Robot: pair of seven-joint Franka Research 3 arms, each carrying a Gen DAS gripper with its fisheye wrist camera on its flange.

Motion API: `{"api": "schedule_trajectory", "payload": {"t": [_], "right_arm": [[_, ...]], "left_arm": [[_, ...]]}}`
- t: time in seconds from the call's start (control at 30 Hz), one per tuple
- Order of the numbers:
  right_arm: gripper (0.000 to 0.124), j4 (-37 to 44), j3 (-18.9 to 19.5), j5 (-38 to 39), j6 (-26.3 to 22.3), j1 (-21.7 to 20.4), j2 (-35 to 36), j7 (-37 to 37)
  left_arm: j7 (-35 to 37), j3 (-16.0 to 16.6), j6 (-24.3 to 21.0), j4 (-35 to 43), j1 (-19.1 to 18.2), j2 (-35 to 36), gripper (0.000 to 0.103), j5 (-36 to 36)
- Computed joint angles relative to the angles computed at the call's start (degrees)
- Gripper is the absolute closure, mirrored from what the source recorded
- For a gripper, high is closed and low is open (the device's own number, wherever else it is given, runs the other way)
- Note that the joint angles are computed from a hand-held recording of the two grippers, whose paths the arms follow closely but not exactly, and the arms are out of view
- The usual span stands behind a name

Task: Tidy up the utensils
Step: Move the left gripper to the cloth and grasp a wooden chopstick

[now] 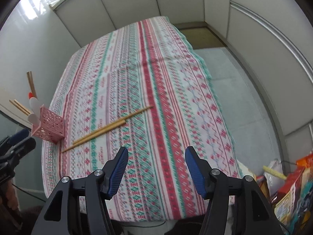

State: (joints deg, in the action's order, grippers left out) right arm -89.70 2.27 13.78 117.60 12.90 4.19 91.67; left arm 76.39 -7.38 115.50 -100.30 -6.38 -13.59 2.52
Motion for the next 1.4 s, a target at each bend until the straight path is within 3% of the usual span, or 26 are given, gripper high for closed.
{"api": "schedule_trajectory", "payload": {"t": [0.1, 0.27, 0.4, 0.53, 0.6, 0.83, 1.07, 1.13, 1.3, 1.4], "right_arm": [[0.061, 0.78, -0.57, 2.55, -2.41, -1.01, 0.72, -0.33], [0.056, 2.4, -0.78, 0.2, -5.39, -1.22, 1.95, -0.35], [0.056, 3.93, -0.97, 1.11, -7.73, -1.74, 3.37, -0.07], [0.056, 6.17, -1.18, 2.4, -9.01, -2.46, 4.61, -1.0], [0.056, 7.31, -1.41, 2.87, -9.42, -2.96, 5.03, -1.45], [0.053, 9.31, -2.32, 2.56, -10.18, -4.62, 6.03, -1.56], [0.053, 9.93, -2.62, 2.44, -11.37, -5.59, 6.9, -0.56], [0.053, 9.74, -2.52, 3.07, -11.36, -5.76, 6.74, -0.69], [0.053, 9.15, -2.33, 3.76, -10.89, -5.75, 6.1, -1.03], [0.053, 9.05, -2.36, 3.66, -10.8, -5.72, 6.04, -0.97]], "left_arm": [[0.1, -1.08, -3.39, 3.71, -0.49, 3.96, 0.027, 0.98], [-0.12, -2.03, -6.95, 8.72, -0.88, 10.72, 0.028, 2.29], [-0.84, -2.36, -8.74, 14.48, -0.94, 17.5, 0.047, 0.23], [-0.9, -3.3, -8.66, 19.49, -1.71, 23.7, 0.056, 0.1], [0.6, -3.92, -8.92, 22.48, -2.38, 27.15, 0.066, 0.47], [6.3, -4.27, -13.78, 34.33, -5.81, 37.77, 0.075, 5.48], [11.34, -4.09, -12.4, 37.92, -7.42, 40.93, 0.079, 7.77], [12.49, -4.11, -13.28, 40.32, -7.78, 42.4, 0.089, 7.59], [13.14, -3.1, -15.34, 46.47, -10.0, 46.17, 0.09, 9.58], [12.55, -2.83, -12.02, 41.77, -10.17, 43.55, 0.093, 10.44]]}}
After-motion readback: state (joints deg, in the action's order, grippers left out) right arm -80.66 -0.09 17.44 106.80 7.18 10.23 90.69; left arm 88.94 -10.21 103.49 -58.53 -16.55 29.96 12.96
